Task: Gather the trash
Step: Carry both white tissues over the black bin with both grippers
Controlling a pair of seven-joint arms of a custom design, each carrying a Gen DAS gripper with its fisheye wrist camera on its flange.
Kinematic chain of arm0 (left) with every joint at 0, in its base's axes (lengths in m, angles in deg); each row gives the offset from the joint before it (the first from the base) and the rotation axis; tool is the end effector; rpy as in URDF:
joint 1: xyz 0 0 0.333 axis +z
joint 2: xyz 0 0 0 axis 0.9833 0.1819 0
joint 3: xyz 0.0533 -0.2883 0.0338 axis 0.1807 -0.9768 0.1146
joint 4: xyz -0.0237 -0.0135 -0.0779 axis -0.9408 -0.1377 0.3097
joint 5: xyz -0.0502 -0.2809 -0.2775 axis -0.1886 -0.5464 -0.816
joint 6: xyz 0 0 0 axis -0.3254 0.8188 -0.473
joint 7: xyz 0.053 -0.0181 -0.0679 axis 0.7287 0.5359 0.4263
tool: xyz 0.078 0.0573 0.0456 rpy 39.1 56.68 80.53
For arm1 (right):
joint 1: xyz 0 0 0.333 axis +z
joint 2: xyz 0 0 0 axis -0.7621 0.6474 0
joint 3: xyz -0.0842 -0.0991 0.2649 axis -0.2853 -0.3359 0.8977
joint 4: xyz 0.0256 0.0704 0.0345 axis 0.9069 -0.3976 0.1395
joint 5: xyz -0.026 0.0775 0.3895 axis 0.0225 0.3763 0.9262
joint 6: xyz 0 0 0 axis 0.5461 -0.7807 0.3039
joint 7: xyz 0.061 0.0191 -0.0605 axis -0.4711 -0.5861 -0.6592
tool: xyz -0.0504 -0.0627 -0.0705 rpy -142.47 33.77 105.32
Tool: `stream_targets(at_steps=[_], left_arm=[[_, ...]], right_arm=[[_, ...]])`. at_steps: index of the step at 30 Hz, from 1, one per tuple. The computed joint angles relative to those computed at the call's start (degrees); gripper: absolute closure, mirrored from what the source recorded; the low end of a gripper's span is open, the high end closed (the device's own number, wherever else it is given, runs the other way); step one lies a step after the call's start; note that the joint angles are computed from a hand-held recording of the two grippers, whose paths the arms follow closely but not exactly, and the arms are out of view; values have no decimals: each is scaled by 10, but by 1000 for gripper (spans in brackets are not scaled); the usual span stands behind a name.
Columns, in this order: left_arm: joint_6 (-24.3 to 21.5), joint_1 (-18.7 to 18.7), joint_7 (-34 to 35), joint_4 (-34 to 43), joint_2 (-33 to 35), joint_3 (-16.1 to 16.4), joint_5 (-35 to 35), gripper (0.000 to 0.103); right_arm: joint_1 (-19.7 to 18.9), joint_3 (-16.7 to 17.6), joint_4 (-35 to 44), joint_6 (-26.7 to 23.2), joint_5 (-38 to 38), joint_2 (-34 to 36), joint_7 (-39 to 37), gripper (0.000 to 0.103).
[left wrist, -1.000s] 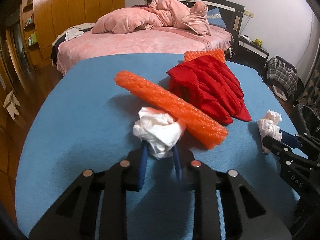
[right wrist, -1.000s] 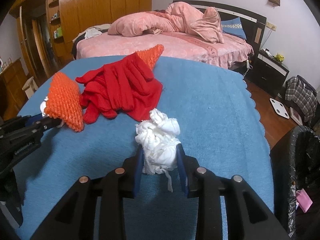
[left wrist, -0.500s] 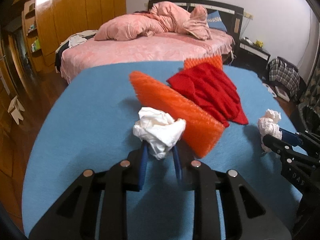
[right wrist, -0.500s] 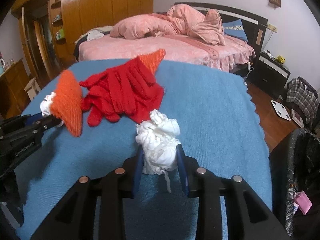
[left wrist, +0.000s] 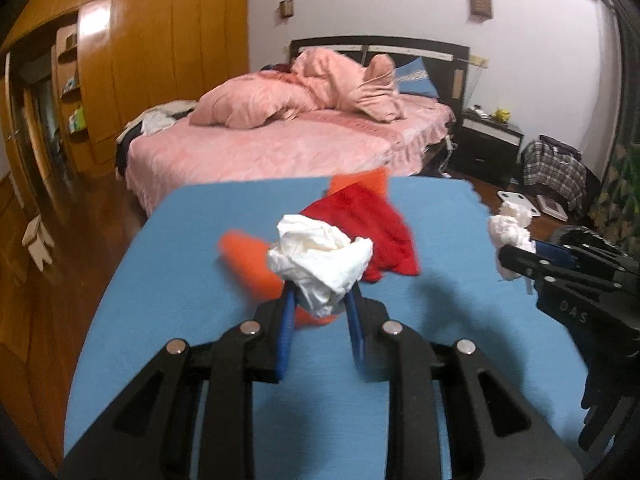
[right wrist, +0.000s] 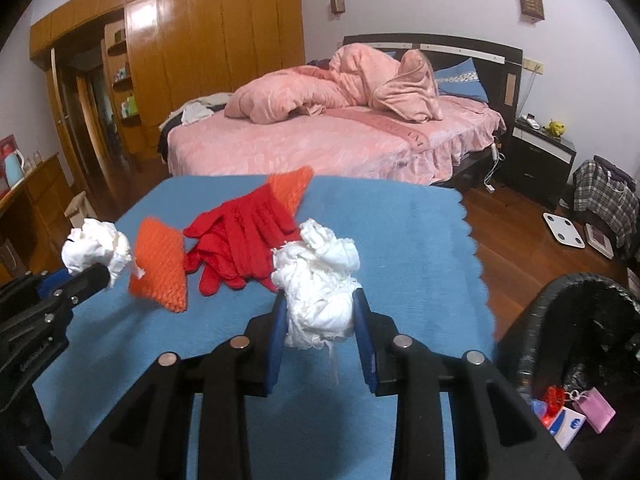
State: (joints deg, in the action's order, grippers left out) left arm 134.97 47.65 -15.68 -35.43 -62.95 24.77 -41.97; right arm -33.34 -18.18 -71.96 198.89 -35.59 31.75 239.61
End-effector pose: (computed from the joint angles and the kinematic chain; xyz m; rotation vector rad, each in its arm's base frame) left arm 0.5885 -0.3474 0.4280 -1.4108 1.9482 -1.0038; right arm 0.5579 0.2240 0.4249 -1.5682 1.7423 -0.7663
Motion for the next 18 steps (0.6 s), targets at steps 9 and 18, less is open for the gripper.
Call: stream_targets(at_steps=[9,18], left_arm=[[-1,-13,69,38,23,-44,-61,79],[2,-44,161,85,66,-63,-158,79]], right_arm=[[-42,11,-84,-7,-34,-92,34,71],[-103,35,-180,-33,-44,-188,55,71]])
